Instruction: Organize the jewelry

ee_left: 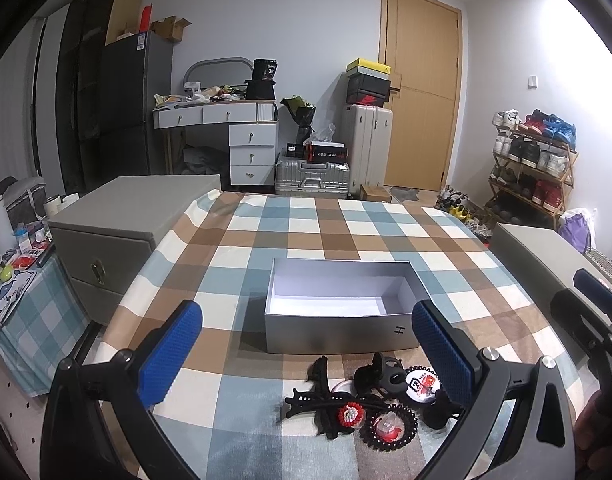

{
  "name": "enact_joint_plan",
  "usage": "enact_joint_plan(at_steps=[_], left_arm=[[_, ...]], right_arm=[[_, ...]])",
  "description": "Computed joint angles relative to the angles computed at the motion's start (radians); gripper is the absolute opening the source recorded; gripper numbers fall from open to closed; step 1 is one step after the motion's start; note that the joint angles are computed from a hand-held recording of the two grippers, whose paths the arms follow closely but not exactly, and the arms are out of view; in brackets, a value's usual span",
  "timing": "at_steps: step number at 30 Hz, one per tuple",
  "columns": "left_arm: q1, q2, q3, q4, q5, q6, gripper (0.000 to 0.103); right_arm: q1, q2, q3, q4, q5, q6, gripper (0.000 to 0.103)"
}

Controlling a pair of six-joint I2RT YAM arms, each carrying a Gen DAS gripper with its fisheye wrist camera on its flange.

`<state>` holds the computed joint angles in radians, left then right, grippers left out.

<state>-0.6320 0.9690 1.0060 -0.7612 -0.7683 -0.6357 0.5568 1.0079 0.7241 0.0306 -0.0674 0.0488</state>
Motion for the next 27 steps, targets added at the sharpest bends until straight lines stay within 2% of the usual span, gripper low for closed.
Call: enact_joint_plan(at_steps=[10, 19, 27], left_arm=[[-0.007, 0.010, 0.001, -0.009, 0.008, -0.003, 0.102], [0.002, 0.030, -0.014, -0.012, 0.036, -0.013, 0.102], [0.013, 0.038, -0.061, -0.020, 0.072, -0.031, 0.102]], right_arm=[[-0.010, 0.019, -0.002, -0.002, -0.019, -0.007, 0.103], [-0.049, 0.032, -0.050, 0.007, -0.115, -0.042, 0.103], [-0.088, 0.132, -0.053, -0.035, -0.233, -0.051, 0.103]])
